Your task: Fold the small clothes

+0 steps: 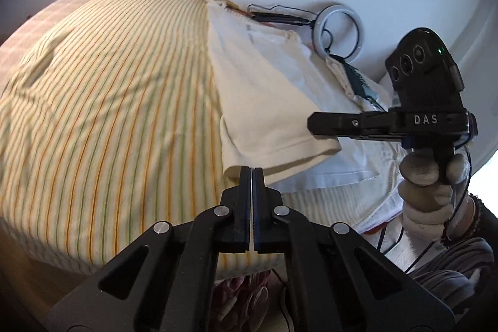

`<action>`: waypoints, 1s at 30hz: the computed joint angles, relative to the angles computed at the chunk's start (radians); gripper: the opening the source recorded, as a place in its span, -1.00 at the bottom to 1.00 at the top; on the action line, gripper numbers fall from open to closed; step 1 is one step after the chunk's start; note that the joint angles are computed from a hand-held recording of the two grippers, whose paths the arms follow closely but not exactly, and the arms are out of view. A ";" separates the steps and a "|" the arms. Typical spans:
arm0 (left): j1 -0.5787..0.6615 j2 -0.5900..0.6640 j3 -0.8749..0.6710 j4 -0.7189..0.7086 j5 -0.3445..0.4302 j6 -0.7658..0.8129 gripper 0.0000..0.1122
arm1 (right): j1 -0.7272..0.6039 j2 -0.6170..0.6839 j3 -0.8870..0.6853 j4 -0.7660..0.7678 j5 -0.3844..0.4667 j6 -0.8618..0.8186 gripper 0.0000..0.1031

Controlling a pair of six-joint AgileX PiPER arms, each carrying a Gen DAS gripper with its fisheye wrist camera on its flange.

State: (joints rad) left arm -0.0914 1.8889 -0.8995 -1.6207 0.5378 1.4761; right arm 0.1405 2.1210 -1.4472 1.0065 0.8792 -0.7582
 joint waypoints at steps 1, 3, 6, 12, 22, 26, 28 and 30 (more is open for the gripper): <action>-0.021 -0.008 0.014 -0.044 -0.058 0.052 -1.00 | 0.005 0.015 -0.005 -0.011 -0.003 0.015 -0.92; -0.039 -0.011 0.026 -0.098 -0.102 0.110 -1.00 | 0.014 0.036 -0.011 -0.050 -0.020 0.056 -0.92; -0.050 -0.031 0.025 -0.058 -0.143 0.073 -1.00 | 0.063 0.035 -0.015 -0.219 -0.085 0.161 -0.83; -0.116 -0.095 0.004 0.036 -0.238 0.029 -1.00 | 0.068 -0.123 0.163 -0.236 -0.231 0.025 -0.68; -0.304 0.021 -0.304 0.543 -0.186 -0.435 -0.85 | -0.183 -0.284 0.313 -0.052 -0.340 -0.184 -0.24; -0.391 0.119 -0.494 0.784 -0.143 -0.638 -0.56 | -0.311 -0.280 0.282 -0.045 -0.303 -0.191 -0.24; -0.436 0.175 -0.590 0.872 -0.097 -0.709 -0.55 | -0.362 -0.260 0.249 -0.062 -0.285 -0.179 -0.23; -0.484 0.223 -0.666 0.929 -0.049 -0.741 -0.55 | -0.409 -0.237 0.215 -0.086 -0.271 -0.173 -0.23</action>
